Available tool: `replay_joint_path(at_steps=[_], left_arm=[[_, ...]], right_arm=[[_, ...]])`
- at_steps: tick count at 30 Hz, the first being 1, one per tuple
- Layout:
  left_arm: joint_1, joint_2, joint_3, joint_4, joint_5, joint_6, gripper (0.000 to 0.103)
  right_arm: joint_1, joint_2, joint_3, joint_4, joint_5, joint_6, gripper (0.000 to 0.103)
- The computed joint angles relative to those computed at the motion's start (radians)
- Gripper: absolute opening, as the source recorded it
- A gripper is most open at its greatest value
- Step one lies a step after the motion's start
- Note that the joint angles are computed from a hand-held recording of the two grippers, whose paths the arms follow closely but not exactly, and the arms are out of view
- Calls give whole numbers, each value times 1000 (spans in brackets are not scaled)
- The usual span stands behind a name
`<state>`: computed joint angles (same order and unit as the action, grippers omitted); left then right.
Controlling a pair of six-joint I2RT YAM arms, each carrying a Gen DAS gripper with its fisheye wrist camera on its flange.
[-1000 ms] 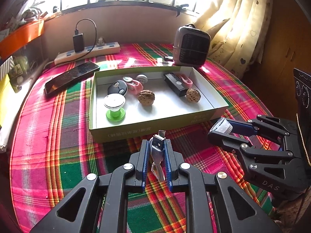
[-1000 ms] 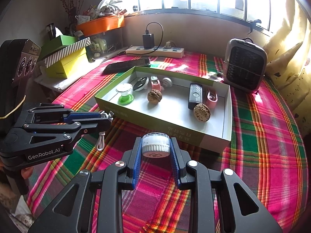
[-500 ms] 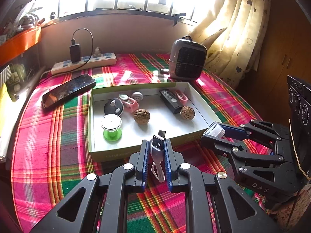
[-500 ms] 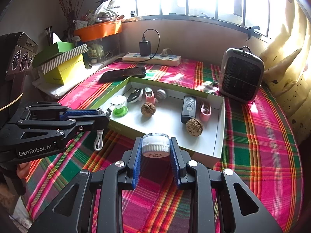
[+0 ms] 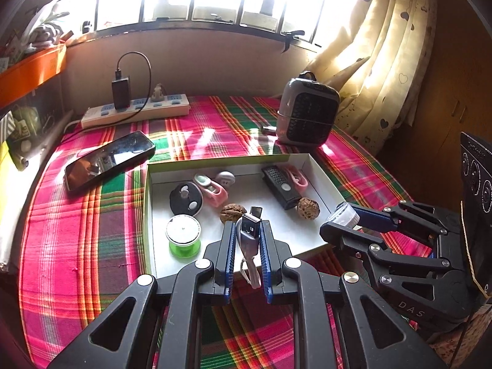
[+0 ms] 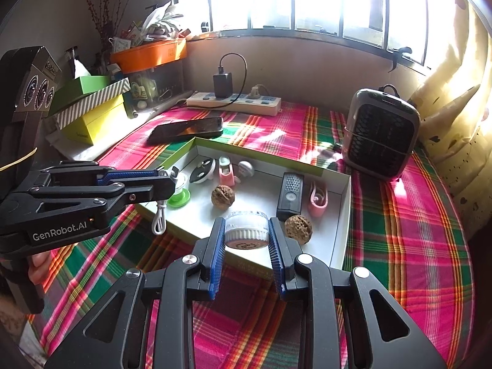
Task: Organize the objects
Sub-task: 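Carry the cable with the left tool while the right tool carries the white jar over the box, then lower the white cable into the box and open the left tool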
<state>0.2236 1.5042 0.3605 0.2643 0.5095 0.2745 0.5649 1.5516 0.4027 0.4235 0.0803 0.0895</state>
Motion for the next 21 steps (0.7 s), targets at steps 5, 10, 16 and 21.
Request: replay_joint_path(at_steps=[5, 10, 16, 21], left_arm=[[-22, 53, 33, 19, -22, -14, 14], [-36, 109, 59, 38, -37, -24, 14], [-54, 187, 96, 57, -64, -35, 14], [-60, 229, 116, 68, -73, -45, 14]], right_arm=[[-20, 31, 31, -1, -13, -5, 29], [-37, 66, 55, 5, -25, -10, 29], [-47, 99, 75, 5, -32, -10, 29], [-55, 119, 89, 4, -35, -15, 29]])
